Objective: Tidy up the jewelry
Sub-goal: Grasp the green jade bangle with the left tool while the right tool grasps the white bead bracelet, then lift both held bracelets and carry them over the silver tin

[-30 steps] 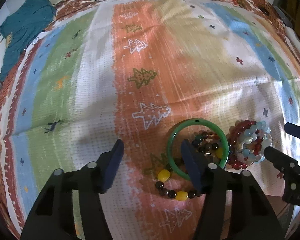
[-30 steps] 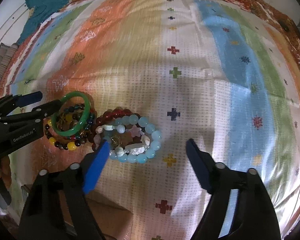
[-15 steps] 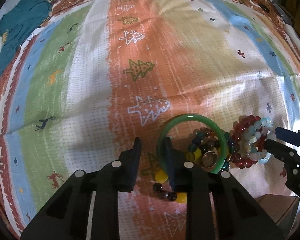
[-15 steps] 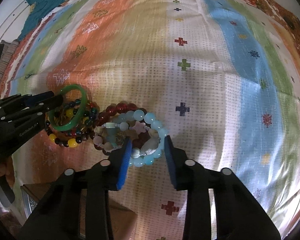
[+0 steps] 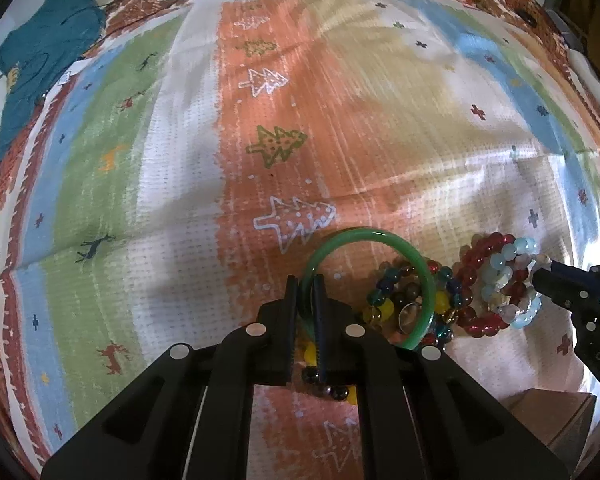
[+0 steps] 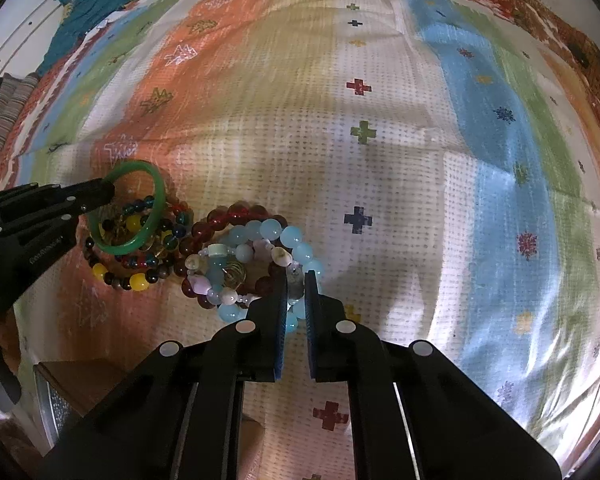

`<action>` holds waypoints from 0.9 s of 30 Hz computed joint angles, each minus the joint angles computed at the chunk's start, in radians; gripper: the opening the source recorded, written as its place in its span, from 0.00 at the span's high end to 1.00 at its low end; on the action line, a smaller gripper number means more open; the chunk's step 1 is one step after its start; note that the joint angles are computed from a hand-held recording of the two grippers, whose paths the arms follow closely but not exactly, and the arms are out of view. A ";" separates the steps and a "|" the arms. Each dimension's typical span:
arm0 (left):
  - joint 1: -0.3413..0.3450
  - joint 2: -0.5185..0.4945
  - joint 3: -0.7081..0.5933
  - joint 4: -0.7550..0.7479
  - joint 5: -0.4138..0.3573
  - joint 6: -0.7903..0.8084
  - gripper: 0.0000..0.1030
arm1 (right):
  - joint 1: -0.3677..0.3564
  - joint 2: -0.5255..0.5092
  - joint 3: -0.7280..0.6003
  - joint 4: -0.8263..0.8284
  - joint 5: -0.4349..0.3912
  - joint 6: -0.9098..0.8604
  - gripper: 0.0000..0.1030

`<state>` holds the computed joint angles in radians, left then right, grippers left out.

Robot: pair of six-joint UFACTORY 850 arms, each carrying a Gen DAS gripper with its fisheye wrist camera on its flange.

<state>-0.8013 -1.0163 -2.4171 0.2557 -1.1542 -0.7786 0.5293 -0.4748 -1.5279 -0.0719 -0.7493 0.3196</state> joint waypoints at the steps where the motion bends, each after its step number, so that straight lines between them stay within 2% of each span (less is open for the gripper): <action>1: -0.001 0.002 0.001 0.000 0.000 -0.001 0.94 | 0.000 0.003 0.002 -0.001 0.001 0.000 0.91; 9: -0.008 0.014 -0.010 0.002 -0.002 -0.007 0.93 | 0.000 0.042 0.026 -0.002 0.016 0.009 0.91; 27: -0.035 0.142 0.118 0.047 0.065 -0.074 0.93 | 0.014 0.134 0.065 -0.101 0.065 0.105 0.91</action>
<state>-0.8365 -0.8742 -2.2987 0.3031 -1.0893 -0.8523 0.5431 -0.3411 -1.4625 -0.1732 -0.6841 0.4243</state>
